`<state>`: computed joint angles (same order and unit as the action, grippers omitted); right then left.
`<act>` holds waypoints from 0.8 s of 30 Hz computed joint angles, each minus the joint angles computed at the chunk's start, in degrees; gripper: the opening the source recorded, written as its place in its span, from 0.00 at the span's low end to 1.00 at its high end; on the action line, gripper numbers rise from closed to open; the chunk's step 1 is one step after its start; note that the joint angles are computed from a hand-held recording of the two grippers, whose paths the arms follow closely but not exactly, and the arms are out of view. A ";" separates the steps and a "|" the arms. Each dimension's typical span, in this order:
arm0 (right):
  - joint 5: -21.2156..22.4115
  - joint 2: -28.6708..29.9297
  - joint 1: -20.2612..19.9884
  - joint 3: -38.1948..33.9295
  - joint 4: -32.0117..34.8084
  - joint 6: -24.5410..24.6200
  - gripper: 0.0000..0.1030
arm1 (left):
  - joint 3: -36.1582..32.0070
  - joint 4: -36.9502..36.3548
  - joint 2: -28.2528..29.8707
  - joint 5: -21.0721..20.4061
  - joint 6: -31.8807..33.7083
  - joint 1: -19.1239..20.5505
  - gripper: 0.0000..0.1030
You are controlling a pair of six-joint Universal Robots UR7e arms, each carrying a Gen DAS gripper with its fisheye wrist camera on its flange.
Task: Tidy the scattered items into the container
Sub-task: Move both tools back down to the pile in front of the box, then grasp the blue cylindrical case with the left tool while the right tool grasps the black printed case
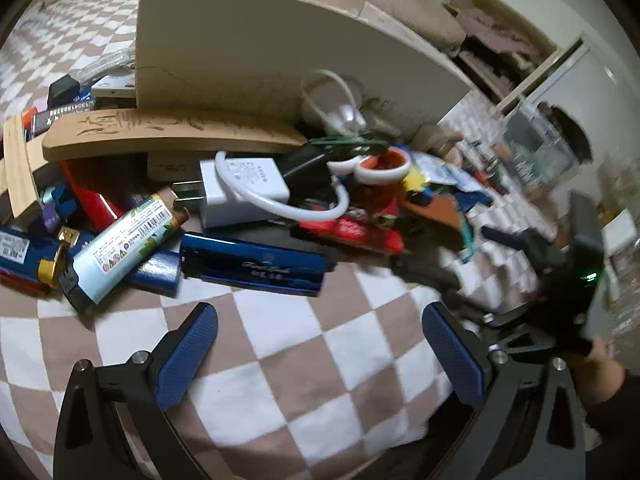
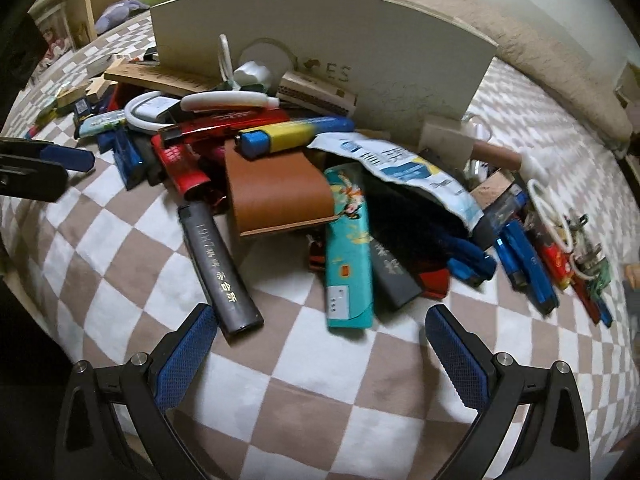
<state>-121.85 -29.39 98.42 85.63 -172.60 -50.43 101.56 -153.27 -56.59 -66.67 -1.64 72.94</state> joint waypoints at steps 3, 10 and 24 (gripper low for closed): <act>-0.60 0.04 0.01 0.46 -2.39 -1.59 1.00 | 0.07 -0.11 0.68 4.13 2.22 -0.72 1.00; -2.17 -0.71 -1.00 -0.80 -1.37 2.89 1.00 | -0.56 -1.97 2.64 10.30 5.56 -1.22 1.00; 6.78 -8.55 -3.27 5.20 7.97 23.24 1.00 | -1.89 -5.35 3.38 16.00 7.14 -0.18 1.00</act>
